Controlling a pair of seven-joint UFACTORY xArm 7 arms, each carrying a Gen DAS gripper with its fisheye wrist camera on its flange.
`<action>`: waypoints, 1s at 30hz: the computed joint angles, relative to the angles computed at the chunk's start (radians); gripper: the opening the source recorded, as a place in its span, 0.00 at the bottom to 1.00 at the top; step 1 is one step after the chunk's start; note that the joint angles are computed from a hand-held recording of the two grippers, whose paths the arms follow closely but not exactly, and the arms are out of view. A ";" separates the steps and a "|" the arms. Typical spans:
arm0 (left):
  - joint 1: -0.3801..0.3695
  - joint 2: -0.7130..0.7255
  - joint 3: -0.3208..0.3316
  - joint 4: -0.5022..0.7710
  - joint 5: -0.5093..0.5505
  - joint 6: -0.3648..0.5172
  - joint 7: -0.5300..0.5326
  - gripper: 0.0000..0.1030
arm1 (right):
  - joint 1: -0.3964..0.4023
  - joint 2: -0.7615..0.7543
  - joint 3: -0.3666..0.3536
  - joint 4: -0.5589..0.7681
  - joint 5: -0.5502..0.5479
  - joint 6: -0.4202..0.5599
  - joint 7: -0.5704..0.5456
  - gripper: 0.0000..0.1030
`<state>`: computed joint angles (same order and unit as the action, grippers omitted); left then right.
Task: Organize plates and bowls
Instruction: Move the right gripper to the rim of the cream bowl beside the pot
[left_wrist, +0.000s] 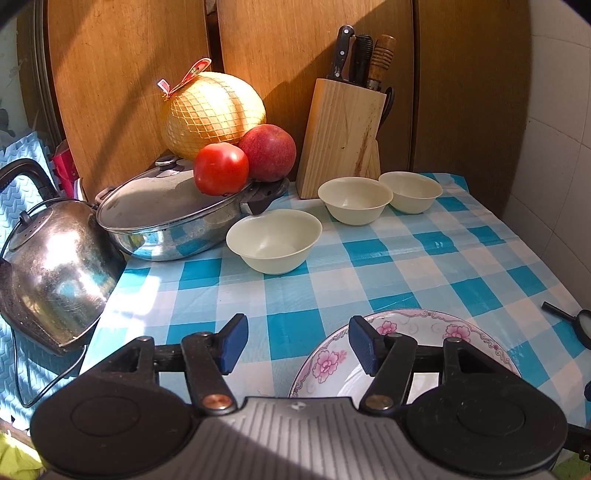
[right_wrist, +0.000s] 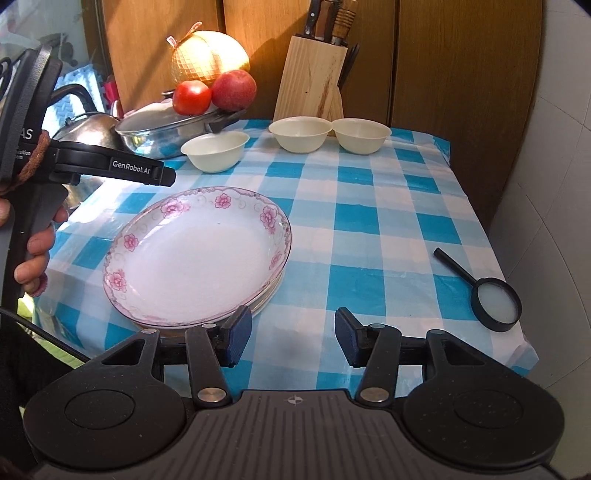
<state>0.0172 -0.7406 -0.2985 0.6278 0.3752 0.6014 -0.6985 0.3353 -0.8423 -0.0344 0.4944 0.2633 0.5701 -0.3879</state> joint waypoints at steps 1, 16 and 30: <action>0.009 0.006 -0.003 0.006 0.007 -0.002 -0.003 0.53 | 0.004 0.031 0.000 0.018 0.000 -0.033 -0.007 0.57; 0.031 0.257 0.134 0.165 -0.074 -0.005 -0.011 0.57 | 0.081 0.606 0.021 0.475 0.185 -0.147 -0.022 0.57; 0.042 0.504 0.205 0.323 -0.031 -0.039 -0.095 0.57 | -0.038 1.053 0.195 0.922 0.161 -0.022 0.168 0.50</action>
